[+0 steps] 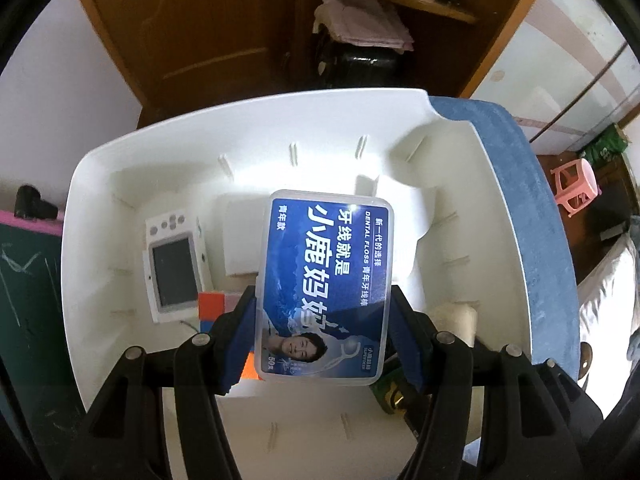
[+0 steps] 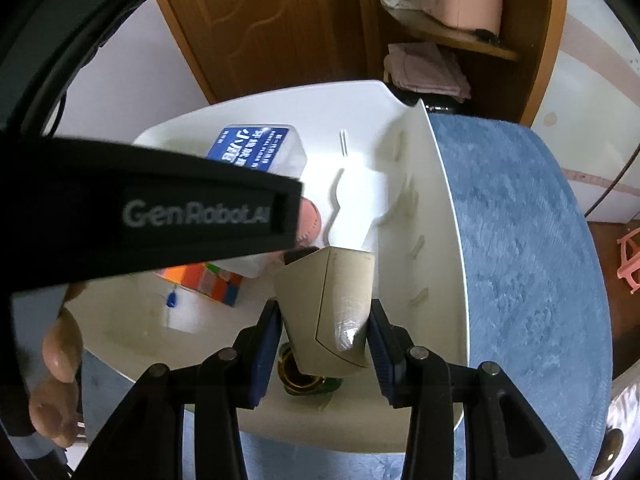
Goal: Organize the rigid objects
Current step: 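Open both grippers to drop the floss box and beige block into the bin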
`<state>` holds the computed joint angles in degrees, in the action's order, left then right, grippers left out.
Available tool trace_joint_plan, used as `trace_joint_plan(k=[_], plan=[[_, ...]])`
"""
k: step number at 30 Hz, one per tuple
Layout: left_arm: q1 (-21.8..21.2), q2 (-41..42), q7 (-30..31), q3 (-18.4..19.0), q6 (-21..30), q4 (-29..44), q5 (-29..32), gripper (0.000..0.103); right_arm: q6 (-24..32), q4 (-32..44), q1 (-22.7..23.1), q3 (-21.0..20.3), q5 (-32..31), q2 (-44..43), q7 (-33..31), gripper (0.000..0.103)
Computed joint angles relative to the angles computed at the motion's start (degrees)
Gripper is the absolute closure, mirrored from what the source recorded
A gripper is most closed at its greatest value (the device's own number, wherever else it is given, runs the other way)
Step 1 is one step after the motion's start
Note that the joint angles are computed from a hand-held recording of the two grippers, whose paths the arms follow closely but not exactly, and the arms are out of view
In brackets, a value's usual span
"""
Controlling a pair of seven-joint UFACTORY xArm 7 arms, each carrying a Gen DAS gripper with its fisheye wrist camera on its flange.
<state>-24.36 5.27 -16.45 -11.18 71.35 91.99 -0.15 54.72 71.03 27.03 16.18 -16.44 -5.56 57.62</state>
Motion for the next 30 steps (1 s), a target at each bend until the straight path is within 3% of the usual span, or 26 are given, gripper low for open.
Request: trace_joint_plan(k=[2, 4, 5, 6, 12, 30], plan=[[0.37, -0.63, 0.14, 0.16, 0.76, -0.55, -1.43, 0.036, 0.37, -0.37, 0.02, 0.12, -0.41, -0.3, 0.63, 0.05], [0.56, -1.45, 0.3, 0.15, 0.62, -1.24, -2.2, 0.029, 0.56, -0.64, 0.02, 0.43, -1.57, -0.84, 1.67, 0.04], [0.51, -2.21, 0.24, 0.08, 0.13, -1.91, -1.59, 0.021, 0.82, -0.49, 0.06, 0.65, -2.05, -0.9, 2.25, 0.037], [0.45, -2.82, 0.07, -0.01, -0.13, -2.29, -0.79, 0.016, 0.57, -0.73, 0.1, 0.76, -2.33, -1.23, 2.73, 0.037], [0.9, -6.89, -1.71, -0.23, -0.6, -4.21, -0.04, 0.016, -0.86, -2.0, -0.08, 1.39, -1.77, -3.43, 3.36, 0.037], [3.14, -22.67, -5.51, -2.14, -2.1, -9.78, -0.63, 0.016, 1.73, -1.63, -0.52, 5.74, -2.99, -11.32, 4.02, 0.037]])
